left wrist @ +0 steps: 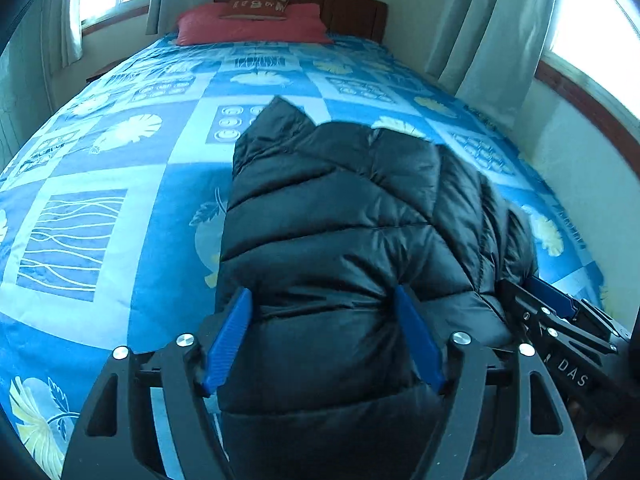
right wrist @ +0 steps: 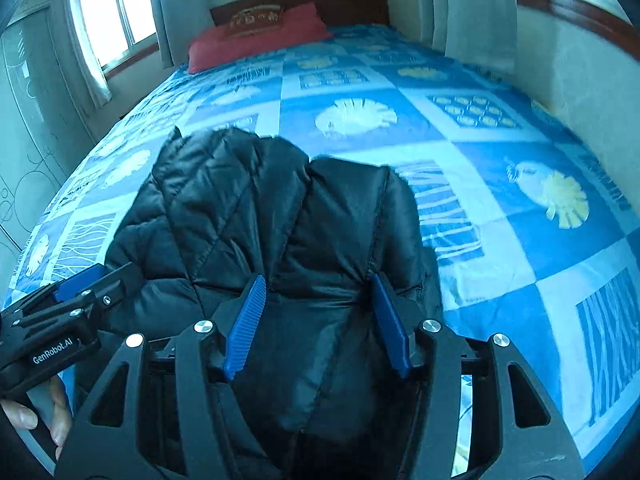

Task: Fold large clothes
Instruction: 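Press the folded jacket bundle flat with both open grippers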

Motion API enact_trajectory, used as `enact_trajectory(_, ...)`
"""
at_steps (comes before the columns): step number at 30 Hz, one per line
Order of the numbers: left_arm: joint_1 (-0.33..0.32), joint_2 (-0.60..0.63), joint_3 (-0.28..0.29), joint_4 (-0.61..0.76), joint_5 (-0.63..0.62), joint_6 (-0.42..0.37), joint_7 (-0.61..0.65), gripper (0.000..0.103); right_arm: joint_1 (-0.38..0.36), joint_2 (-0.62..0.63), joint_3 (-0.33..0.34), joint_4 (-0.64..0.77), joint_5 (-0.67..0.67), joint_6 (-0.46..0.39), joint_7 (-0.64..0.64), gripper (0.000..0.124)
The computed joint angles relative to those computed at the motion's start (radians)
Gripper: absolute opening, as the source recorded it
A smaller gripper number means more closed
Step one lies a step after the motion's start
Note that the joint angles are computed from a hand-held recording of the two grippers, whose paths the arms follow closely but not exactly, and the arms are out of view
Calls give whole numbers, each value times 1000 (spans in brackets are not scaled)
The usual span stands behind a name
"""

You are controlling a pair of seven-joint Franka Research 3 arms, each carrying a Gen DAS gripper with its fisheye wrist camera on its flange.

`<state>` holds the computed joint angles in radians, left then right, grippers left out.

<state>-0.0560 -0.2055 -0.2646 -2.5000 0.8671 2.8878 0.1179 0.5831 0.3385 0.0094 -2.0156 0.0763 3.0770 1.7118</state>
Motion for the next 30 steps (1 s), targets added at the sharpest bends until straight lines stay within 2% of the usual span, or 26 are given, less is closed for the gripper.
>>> enact_trajectory(1,0,16,-7,12,8,-19,0,75,17,10,-19,6,-11,-2,10,54)
enact_trajectory(3,-3,46,-4,32,19,-32,-5,76,101,35,-110,23,-78,-6,71,54)
enact_trajectory(4,-5,59,2,36,20,-29,-10,77,120,44,-131,28,-97,-2,90,54)
enact_trajectory(8,-11,90,22,45,44,-5,-43,78,62,81,-70,35,-60,49,69,54)
enact_trajectory(10,-9,109,21,58,106,-14,-102,79,52,96,-59,44,-35,61,52,54)
enact_trajectory(12,-16,125,31,68,136,-21,-132,81,78,105,-86,55,-26,58,50,54)
enact_trajectory(19,-36,107,58,56,105,-2,-105,81,162,89,-169,24,-16,97,57,54)
enact_trajectory(23,-32,51,61,17,45,28,-45,81,186,52,-189,-14,3,120,40,55)
enact_trajectory(26,-20,-14,52,-33,-12,38,-29,81,169,2,-167,-61,32,143,26,55)
enact_trajectory(30,9,-115,46,-134,-112,84,-44,81,211,-61,-210,-130,77,183,7,67)
